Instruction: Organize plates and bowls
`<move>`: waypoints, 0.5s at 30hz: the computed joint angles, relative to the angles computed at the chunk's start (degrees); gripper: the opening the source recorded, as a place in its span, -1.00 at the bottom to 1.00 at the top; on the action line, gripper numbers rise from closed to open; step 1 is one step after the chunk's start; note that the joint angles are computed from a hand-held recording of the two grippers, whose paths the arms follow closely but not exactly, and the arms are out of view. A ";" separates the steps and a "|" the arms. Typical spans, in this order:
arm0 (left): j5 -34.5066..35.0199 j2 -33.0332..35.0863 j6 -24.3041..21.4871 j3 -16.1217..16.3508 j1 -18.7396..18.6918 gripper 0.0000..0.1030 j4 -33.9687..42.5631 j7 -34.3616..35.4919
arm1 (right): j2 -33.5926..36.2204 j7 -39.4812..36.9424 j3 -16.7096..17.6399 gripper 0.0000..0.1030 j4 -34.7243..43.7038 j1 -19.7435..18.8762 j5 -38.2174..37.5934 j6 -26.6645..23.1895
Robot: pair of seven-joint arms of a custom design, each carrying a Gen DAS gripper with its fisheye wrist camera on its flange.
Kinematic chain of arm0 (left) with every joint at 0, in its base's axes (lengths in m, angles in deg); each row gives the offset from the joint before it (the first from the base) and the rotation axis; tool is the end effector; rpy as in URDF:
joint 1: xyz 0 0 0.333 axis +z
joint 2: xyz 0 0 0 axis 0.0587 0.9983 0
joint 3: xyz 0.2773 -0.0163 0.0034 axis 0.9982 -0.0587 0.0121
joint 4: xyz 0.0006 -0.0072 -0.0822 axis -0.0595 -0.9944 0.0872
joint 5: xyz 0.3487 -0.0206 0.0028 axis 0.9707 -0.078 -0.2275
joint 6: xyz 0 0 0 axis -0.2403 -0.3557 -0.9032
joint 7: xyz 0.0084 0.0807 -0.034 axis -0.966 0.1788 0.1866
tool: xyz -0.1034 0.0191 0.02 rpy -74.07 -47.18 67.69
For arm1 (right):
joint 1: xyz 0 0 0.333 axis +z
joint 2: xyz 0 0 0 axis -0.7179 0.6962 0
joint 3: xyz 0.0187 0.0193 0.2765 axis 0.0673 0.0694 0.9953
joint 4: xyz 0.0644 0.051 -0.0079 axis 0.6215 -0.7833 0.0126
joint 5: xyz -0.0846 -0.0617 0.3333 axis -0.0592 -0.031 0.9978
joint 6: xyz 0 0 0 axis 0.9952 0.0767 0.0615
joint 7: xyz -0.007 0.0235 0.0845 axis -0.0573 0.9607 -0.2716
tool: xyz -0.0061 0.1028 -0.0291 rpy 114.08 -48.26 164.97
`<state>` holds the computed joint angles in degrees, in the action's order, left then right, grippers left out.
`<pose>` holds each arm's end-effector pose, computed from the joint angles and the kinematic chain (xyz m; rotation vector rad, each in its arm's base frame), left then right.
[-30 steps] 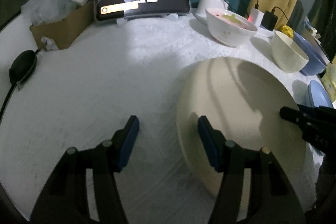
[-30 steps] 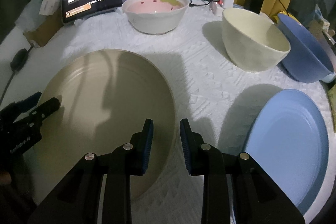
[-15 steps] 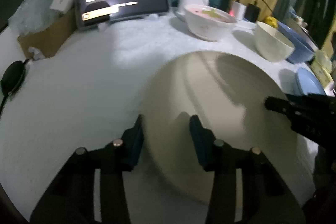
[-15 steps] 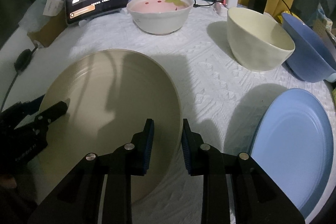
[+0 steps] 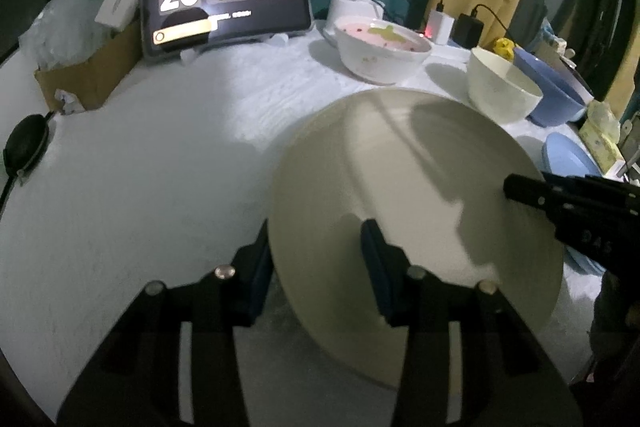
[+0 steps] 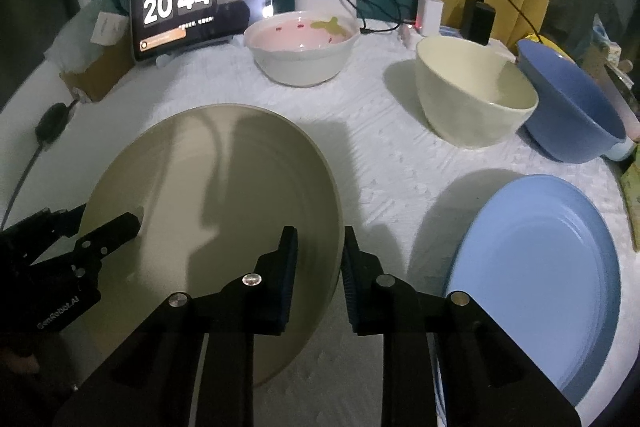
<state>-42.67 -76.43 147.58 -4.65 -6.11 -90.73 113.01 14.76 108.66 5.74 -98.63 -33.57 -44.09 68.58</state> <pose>0.5767 -0.2090 0.4663 -1.9400 1.7120 -0.7363 0.6407 0.1221 0.4833 -2.1565 1.4963 -0.4070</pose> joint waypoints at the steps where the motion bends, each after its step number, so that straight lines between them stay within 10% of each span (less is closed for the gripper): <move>1: 0.40 -0.16 0.05 0.05 -0.18 -0.15 -0.02 -0.35 | -0.55 -0.14 0.00 -0.55 -0.53 -0.08 0.16 0.34; 15: 2.47 0.29 -1.47 -0.72 -2.44 -0.15 3.31 -0.18 | -6.05 -1.98 -0.02 -0.55 -5.83 -2.66 3.42 3.22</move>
<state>-40.19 -76.14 146.11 -5.37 -8.55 -87.42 112.83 8.71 106.69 5.72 -104.46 -36.23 -40.66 71.80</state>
